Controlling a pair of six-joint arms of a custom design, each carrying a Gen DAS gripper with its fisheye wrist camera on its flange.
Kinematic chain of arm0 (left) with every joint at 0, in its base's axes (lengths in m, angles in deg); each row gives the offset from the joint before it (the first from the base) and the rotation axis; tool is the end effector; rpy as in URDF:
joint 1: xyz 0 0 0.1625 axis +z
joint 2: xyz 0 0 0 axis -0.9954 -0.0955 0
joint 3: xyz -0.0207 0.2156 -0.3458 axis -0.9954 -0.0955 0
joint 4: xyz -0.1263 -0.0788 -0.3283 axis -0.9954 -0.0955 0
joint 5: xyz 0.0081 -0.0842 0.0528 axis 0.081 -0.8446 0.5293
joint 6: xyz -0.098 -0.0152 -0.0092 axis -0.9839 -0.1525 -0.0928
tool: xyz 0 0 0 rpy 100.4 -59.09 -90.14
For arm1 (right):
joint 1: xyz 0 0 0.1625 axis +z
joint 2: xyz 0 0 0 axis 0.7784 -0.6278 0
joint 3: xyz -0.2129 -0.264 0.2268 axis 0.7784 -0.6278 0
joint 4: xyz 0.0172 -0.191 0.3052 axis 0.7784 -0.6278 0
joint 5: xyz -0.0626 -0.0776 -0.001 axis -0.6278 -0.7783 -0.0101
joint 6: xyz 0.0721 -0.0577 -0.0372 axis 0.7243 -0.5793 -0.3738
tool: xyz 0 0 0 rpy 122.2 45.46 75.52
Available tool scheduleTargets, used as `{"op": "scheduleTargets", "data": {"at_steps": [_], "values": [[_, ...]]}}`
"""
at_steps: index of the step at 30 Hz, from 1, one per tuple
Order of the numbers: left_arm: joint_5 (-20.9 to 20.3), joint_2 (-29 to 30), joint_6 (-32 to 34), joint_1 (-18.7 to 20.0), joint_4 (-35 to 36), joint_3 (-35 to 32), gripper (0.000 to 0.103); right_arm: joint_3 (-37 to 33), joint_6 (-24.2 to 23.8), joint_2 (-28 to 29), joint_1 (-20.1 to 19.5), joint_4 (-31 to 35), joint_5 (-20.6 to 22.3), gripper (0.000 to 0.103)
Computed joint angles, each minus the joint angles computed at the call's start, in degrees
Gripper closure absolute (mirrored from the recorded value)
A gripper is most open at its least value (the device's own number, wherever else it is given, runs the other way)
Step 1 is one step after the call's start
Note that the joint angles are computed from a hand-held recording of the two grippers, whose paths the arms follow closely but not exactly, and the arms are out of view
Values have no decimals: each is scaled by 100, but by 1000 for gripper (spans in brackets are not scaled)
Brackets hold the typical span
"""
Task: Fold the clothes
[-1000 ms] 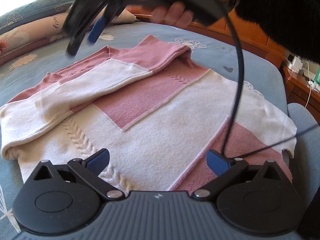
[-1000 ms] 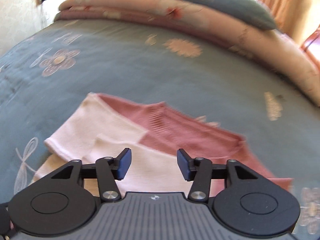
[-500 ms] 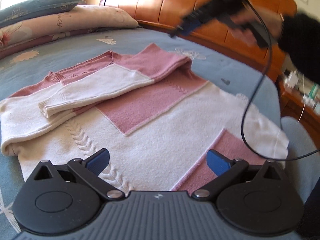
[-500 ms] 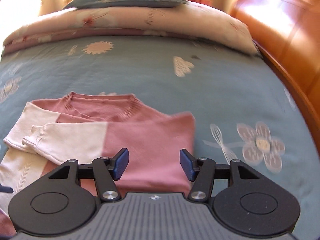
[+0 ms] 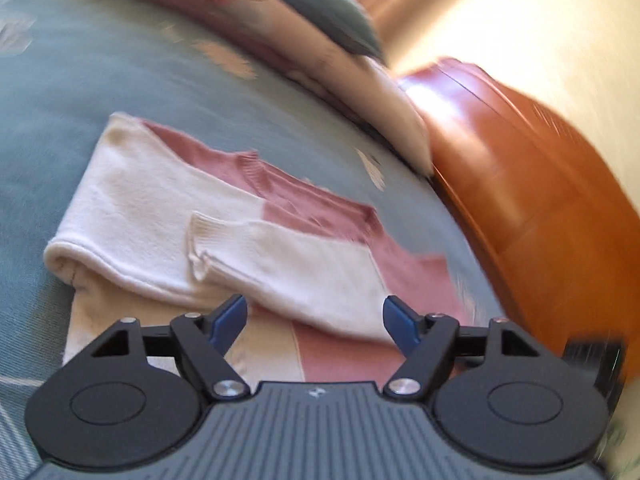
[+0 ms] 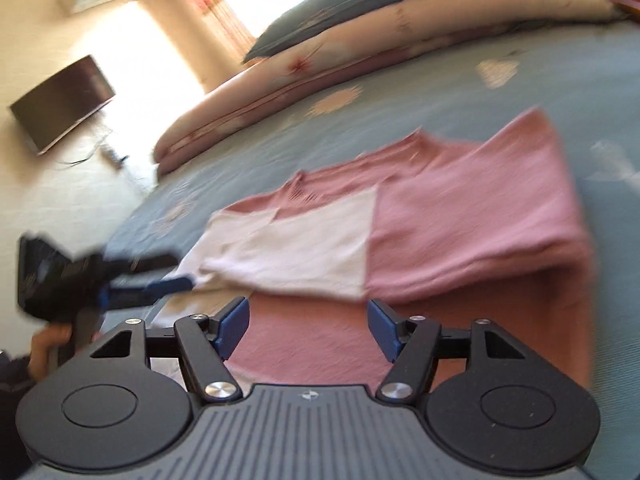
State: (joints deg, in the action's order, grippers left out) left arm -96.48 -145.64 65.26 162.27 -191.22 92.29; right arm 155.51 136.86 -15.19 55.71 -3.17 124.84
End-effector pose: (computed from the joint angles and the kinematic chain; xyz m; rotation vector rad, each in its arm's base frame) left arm 0.0497 -0.3974 0.2908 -0.3864 -2.9426 0.8646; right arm 0.2071 -0.3011 0.0084 0.3853 -2.7749 1.1106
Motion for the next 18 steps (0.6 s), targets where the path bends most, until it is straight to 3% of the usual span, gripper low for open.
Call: {"op": "scheduleTargets", "data": {"at_steps": [4,9,18], "values": [[166,314,-795,84,28,-191,29,187,-205,191,-369,-380,-544,32],[197,673,-1132,105,-427,-243,29,602,-350,96,-839,-827,-1262,31],[621,1049,-1124,-147,-831,-309,29,645,-565,106,-432,-969,-657,28]]}}
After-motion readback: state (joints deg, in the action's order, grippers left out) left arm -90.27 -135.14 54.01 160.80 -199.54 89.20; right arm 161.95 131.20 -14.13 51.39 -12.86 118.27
